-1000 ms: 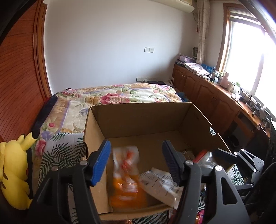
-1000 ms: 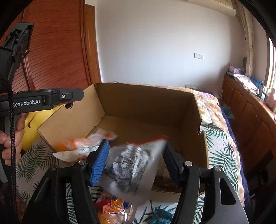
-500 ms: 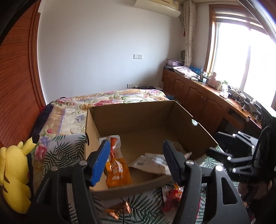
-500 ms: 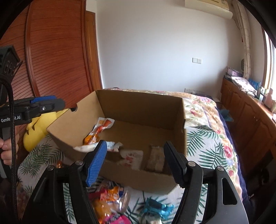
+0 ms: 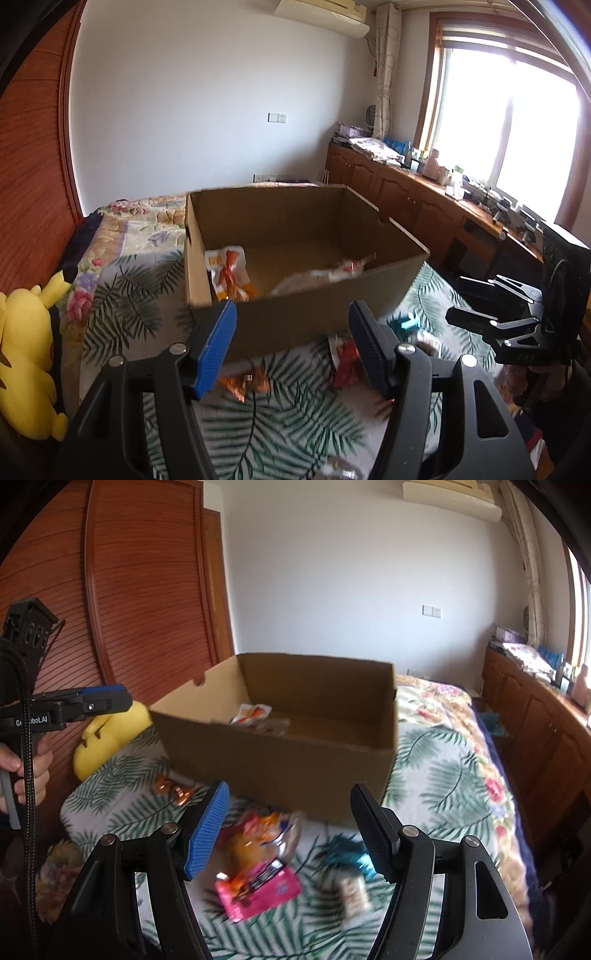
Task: Organize snacks
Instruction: 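Move both tools back to the snacks beside the box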
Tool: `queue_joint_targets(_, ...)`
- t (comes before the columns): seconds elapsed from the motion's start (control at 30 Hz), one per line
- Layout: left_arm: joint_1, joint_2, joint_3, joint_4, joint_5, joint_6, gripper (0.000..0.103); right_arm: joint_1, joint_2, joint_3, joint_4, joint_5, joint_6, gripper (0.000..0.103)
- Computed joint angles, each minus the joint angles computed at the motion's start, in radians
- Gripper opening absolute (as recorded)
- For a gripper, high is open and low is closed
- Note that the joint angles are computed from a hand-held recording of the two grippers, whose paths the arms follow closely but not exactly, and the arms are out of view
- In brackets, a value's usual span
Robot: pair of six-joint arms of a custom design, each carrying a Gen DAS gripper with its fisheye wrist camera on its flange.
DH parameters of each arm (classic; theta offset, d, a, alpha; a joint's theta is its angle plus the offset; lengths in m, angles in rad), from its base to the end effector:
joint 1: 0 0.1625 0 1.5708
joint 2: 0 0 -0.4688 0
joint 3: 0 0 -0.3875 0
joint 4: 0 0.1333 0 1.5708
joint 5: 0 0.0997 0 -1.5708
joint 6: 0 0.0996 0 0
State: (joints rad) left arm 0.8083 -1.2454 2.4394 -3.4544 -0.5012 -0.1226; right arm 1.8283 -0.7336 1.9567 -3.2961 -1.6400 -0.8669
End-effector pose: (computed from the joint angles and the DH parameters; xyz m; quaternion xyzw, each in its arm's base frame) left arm -0.1166 -0.4415 0.2729 0.0911 0.8228 -0.4682 0.3089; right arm 0.2790 -0.5630 0.0730 0.5088 -0.8236 0.2268 0.1065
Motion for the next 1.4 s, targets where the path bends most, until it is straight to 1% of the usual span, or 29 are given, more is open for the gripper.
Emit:
queue_joint_targets(0.13,-0.008,-0.012,0.051,0.011,0.003,-0.046,0.063,-0.007,0.004,0.040,-0.018,0.005,0.000,0.070)
queue_joint_targets(0.27,-0.012,-0.014,0.105,0.018,-0.003,-0.103,0.063,-0.007,0.032,0.057,-0.047,-0.022,-0.017,0.070)
queue_joint_targets(0.43,-0.007,0.018,0.170,0.016,-0.010,-0.191,0.063,-0.006,0.060,0.051,-0.056,-0.056,-0.036,0.070)
queue_joint_targets(0.53,-0.015,0.058,0.209,0.009,-0.006,-0.237,0.063,-0.007,0.074,0.048,-0.057,-0.069,-0.039,0.070)
queue_joint_targets(0.6,-0.029,0.075,0.228,0.018,-0.001,-0.267,0.063,-0.007,0.079,0.049,-0.057,-0.074,-0.041,0.070)
queue_joint_targets(0.73,-0.078,0.094,0.270,0.058,0.004,-0.341,0.063,-0.008,0.087,0.052,-0.052,-0.083,-0.040,0.070)
queue_joint_targets(0.93,-0.113,0.100,0.315,0.091,-0.040,-0.441,0.066,-0.001,0.088,0.065,-0.046,-0.089,-0.042,0.070)
queue_joint_targets(1.07,-0.123,0.114,0.325,0.082,-0.060,-0.462,0.067,0.003,0.093,0.069,-0.047,-0.097,-0.052,0.070)
queue_joint_targets(1.23,-0.136,0.138,0.333,0.048,-0.087,-0.458,0.068,0.003,0.100,0.072,-0.051,-0.102,-0.054,0.070)
queue_joint_targets(1.33,-0.141,0.157,0.326,0.055,-0.088,-0.452,0.068,0.001,0.098,0.075,-0.049,-0.102,-0.056,0.070)
queue_joint_targets(1.4,-0.133,0.169,0.314,0.063,-0.084,-0.435,0.069,0.000,0.099,0.076,-0.051,-0.103,-0.058,0.070)
